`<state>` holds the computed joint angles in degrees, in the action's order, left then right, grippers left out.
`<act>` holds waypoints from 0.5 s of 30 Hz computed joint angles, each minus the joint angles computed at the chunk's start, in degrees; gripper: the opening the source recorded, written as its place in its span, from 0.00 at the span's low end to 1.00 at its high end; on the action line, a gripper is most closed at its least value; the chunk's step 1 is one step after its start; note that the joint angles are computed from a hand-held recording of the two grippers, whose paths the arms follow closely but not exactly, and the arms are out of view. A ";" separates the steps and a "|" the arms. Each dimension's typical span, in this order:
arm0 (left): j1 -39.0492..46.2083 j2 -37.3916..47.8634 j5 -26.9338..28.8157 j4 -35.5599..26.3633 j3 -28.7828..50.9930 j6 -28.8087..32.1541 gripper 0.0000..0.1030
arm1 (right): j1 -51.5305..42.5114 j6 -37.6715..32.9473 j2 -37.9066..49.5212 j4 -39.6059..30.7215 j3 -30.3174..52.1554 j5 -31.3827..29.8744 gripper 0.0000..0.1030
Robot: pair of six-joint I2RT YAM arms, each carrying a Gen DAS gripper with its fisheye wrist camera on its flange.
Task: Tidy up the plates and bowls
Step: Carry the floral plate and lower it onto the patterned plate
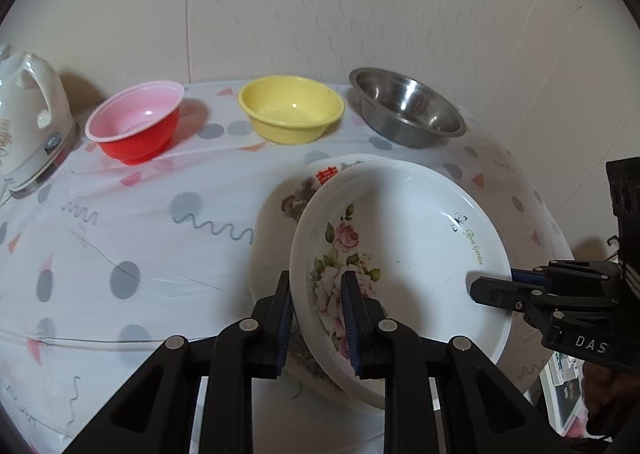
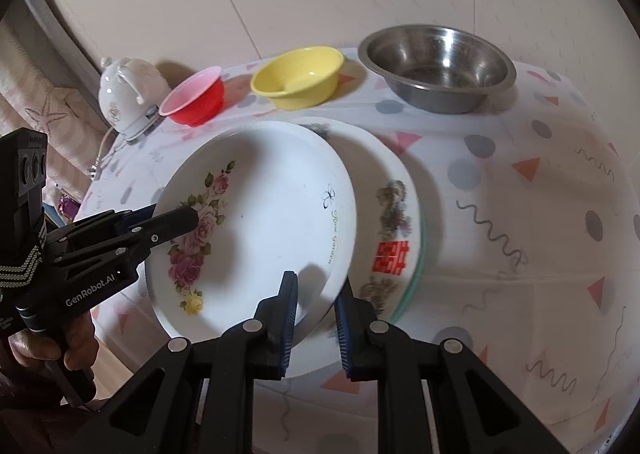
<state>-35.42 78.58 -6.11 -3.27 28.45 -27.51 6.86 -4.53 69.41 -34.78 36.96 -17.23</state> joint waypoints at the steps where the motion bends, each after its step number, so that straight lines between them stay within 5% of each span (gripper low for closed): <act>1: -0.11 1.19 -0.04 0.23 0.39 -0.39 0.21 | -0.04 -0.28 0.60 0.05 0.24 0.08 0.18; 15: -0.31 3.18 -0.46 -0.14 1.96 -1.61 0.29 | 0.05 -2.75 7.52 -1.85 4.99 0.90 0.18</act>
